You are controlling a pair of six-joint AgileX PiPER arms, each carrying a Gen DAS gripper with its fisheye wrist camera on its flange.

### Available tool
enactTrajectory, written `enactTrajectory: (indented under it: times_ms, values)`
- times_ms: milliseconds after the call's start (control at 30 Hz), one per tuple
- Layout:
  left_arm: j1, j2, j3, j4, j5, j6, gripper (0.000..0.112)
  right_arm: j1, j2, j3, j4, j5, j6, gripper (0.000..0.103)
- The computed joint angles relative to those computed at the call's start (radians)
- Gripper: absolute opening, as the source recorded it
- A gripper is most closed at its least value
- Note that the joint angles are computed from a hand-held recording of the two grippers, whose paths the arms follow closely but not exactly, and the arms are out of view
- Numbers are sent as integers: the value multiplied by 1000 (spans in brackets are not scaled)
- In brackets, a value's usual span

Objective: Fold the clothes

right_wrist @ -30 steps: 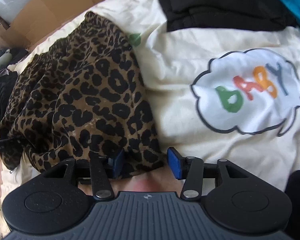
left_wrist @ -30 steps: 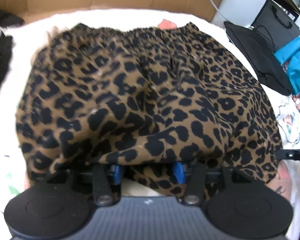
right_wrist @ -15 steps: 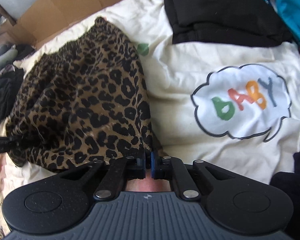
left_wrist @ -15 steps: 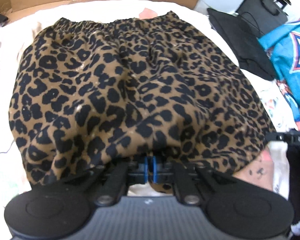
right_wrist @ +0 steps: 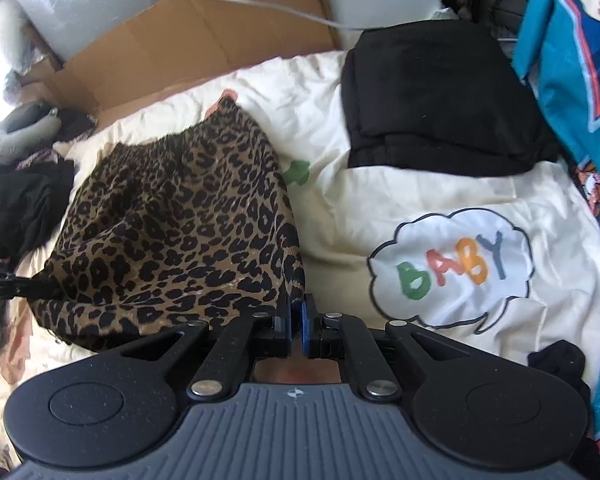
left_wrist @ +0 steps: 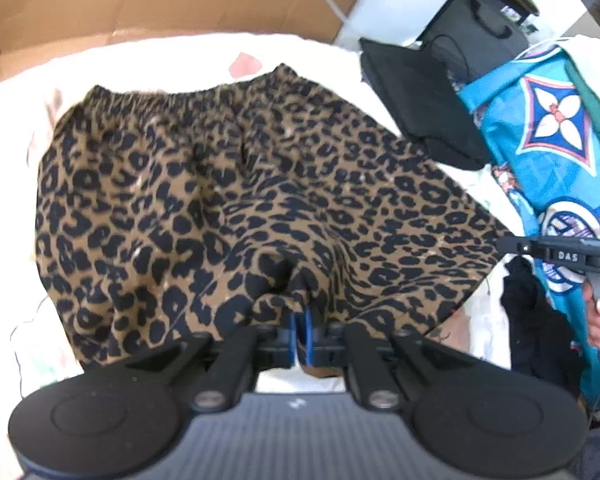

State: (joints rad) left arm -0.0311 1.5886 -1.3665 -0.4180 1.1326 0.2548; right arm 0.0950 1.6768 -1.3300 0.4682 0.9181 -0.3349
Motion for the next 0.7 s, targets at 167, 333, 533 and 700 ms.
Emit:
enactTrajectory:
  times_ms: [167, 333, 533, 700]
  values:
    - [-23, 27, -98, 17, 63, 3, 6, -21, -5, -8, 5, -11, 23, 2]
    - [-17, 50, -115, 8, 19, -37, 9, -2, 36, -23, -32, -22, 33, 3]
    - [10, 59, -83, -14, -30, -103, 21, -1, 77, -30, -88, -58, 75, 2]
    - [42, 58, -45, -33, -12, -44, 27, -17, 104, -8, -94, -98, 77, 2]
